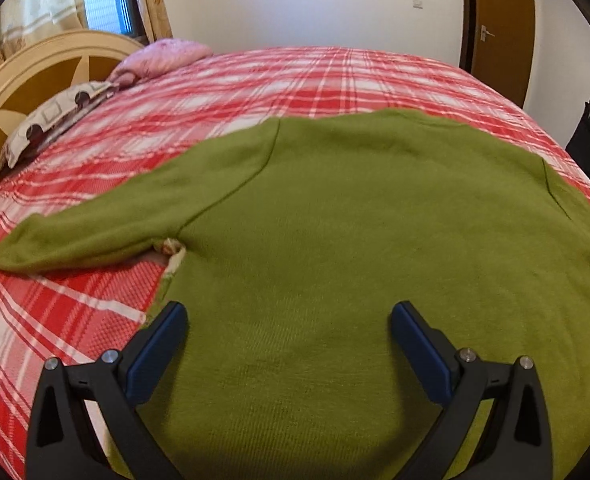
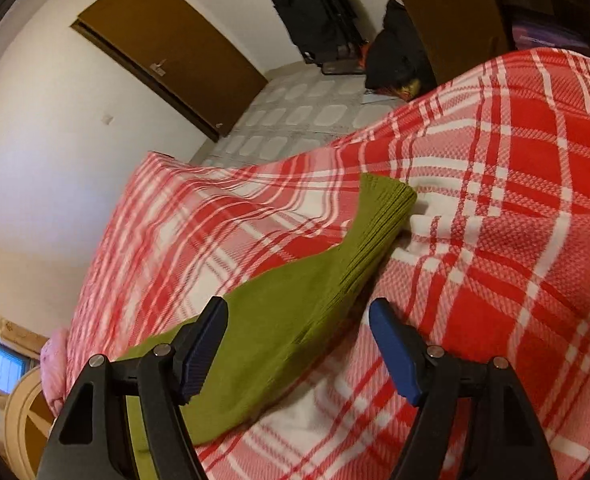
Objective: Fold small clothes
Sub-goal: 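Grasp the green sweater's sleeve cuff with the right gripper, then fold the held sleeve across the sweater back toward the left gripper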
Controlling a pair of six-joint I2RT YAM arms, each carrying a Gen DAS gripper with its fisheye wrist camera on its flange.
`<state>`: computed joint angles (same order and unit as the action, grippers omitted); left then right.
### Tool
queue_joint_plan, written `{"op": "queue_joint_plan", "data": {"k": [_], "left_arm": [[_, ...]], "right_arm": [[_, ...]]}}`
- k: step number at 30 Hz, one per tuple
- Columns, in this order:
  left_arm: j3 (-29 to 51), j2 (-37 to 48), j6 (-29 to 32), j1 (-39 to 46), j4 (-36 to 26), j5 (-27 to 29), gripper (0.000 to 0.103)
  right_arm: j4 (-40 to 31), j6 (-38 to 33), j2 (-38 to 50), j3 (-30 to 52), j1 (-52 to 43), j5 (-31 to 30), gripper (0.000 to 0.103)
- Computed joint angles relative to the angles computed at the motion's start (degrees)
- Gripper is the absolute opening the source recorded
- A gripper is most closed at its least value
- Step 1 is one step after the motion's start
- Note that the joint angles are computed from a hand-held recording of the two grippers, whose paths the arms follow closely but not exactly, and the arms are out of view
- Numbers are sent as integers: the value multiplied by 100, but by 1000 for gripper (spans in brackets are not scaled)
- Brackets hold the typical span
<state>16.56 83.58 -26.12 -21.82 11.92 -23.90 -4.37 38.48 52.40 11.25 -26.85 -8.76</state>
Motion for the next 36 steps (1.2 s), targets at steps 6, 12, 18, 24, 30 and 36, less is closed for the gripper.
{"op": "queue_joint_plan", "data": {"k": [6, 12, 18, 24, 30, 36], "left_arm": [[-102, 44, -123, -96, 258, -28, 103], [-188, 94, -78, -23, 511, 47, 103], [-184, 186, -62, -68, 609, -15, 103], [-173, 210, -69, -91, 596, -51, 103], [-195, 202, -66, -79, 621, -42, 103], [-214, 218, -60, -63, 695, -6, 103]], "right_arm": [[807, 47, 958, 206, 241, 628, 73], [960, -57, 1749, 520, 278, 1010, 53], [919, -420, 1787, 423, -91, 1007, 9], [812, -727, 1004, 132, -367, 550, 9], [-221, -806, -526, 341, 876, 1385, 9], [-104, -299, -189, 819, 3015, 2237, 9]]}}
